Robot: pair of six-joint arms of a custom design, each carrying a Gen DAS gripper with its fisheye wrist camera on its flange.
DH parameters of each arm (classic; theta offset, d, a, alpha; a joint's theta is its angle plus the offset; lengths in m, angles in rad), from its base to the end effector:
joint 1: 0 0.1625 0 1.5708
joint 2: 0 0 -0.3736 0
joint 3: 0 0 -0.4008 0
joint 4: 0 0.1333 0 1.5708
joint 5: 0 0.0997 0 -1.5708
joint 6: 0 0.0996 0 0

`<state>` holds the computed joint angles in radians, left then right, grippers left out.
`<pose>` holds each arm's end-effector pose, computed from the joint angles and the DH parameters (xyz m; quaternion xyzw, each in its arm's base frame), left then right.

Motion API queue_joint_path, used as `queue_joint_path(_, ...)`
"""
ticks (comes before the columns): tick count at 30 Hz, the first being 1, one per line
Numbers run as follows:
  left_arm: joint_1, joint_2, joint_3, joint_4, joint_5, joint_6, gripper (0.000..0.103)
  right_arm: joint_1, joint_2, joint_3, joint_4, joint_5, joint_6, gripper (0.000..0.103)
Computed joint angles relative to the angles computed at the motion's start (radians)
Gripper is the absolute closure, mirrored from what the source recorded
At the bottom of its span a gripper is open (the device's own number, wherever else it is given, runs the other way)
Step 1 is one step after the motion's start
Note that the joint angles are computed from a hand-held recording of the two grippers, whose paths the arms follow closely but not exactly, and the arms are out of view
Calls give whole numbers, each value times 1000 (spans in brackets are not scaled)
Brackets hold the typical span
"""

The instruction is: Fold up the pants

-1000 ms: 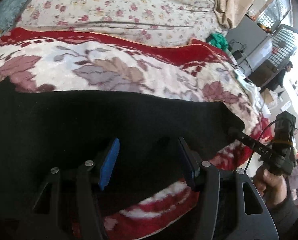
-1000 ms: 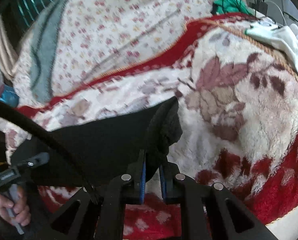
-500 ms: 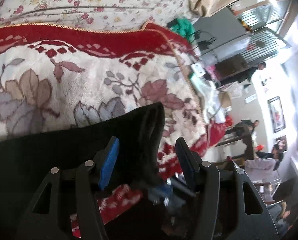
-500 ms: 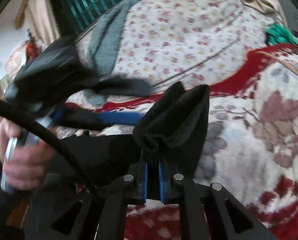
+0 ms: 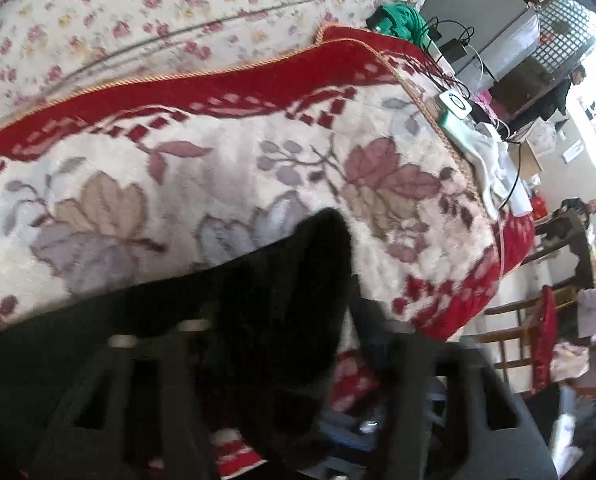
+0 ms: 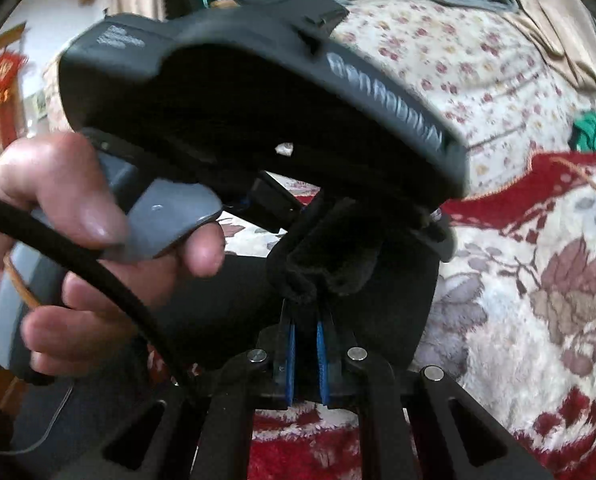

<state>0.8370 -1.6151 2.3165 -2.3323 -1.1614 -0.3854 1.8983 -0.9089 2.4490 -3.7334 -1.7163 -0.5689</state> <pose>-0.1359 -0.4089 0.1919 0.1636 0.9649 -0.1328 0.1566 0.2349 -0.3219 0.0347 0.3914 -0.8653 0.2949 0.1055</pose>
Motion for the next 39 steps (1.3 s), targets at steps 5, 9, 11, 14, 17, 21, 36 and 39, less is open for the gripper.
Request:
queue_joint_path(5,105,-188,76,-24,-83,-3,93,69,90,-16,-89,-22,9,95)
queue_joint_path(9,216,-328,127,-30,-150,59,93,207,240,-100,-150,-176,-2,95)
queue_joint_path(11,278,-390,139,-19,-181,95,93,274,322,-154,-167,-239,-16,95)
queue_joint_path(14,351,-456,136,17,-185,154,93,353,424,-246,-134,-304,-15,95)
queue_joint_path(17,416,-487,112,51,-183,206,93,412,501,-338,-77,-352,5,95)
queue_joint_path(21,449,-509,91,78,-158,240,93,439,560,-431,2,-368,29,95)
queue_joint_path(36,485,-564,36,146,-114,178,54,429,518,-398,85,-272,27,79)
queue_joint_path(39,417,-650,39,131,-60,151,52,443,483,-313,-39,-242,-4,72)
